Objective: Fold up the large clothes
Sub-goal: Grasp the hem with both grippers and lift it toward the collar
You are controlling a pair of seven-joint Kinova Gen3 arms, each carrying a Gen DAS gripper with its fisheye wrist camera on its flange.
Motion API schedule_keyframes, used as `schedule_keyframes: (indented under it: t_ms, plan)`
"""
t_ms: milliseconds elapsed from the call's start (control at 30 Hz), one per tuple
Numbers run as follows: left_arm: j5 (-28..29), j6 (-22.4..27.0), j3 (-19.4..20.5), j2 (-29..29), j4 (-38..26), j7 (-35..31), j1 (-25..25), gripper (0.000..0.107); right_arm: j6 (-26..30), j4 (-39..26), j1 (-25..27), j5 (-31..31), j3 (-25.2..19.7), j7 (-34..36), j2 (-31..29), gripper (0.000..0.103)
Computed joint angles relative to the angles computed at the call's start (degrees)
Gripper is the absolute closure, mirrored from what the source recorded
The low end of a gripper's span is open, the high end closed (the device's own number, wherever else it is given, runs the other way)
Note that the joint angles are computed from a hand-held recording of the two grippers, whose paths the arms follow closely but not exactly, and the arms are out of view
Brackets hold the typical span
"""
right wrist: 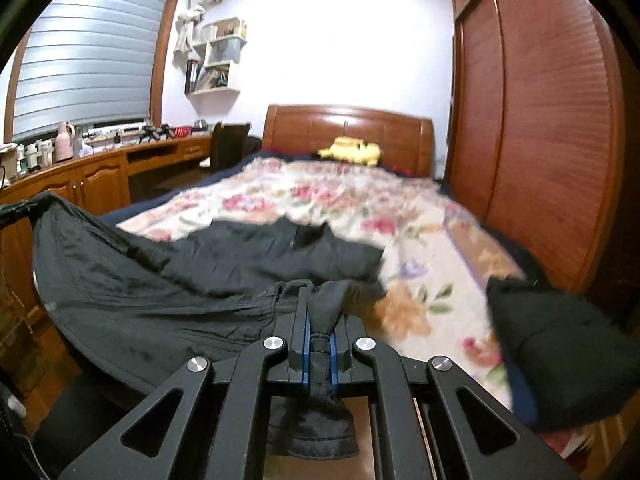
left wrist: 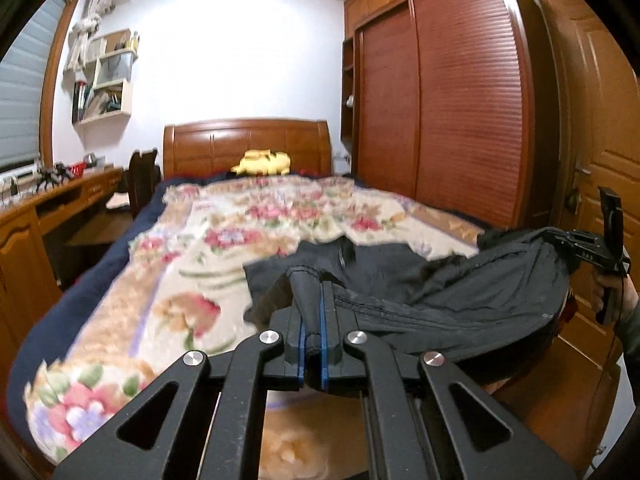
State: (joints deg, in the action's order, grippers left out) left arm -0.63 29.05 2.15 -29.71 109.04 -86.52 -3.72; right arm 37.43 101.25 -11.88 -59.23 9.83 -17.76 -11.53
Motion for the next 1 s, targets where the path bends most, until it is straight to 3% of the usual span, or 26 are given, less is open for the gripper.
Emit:
schedule_keyframes:
  t_ms: [300,467,600,767,900,1000]
  plan:
    - [-2.25,1.03,1.73,1.28,-6.45,0.47,-2.27,0.102,2.62,-5.13,-0.54,3.91,2.68,-2.51,-3.25,0.097]
    - [-2.54,2.50,2.08,-0.53,-7.55,0.54,-1.87,0.102,1.34,-4.05,-2.30,7.42,2.59,-4.86,-6.48,0.097]
    - [-2.78,3.03,3.67,-2.99,-8.19,0.26,-1.57,0.102,-2.88,0.59,-7.10,5.25,5.46,-1.60,-8.76,0.097]
    - [-2.62,2.05,2.93,-3.40,-9.23,0.00,-1.59,0.102,-6.45,2.63,-13.67,5.46,9.41,0.33,-11.32,0.098]
    - [-2.61,0.75,1.99,0.19,-9.13,0.21,-2.67,0.102,-9.28,2.42,-18.28,6.41,11.42,-0.01,-11.04,0.097]
    - [-4.08,0.10,3.47,4.66,-8.19,1.87,-6.03,0.102,-10.76,1.96,-20.67,7.30,12.29,-0.74,-7.88,0.097]
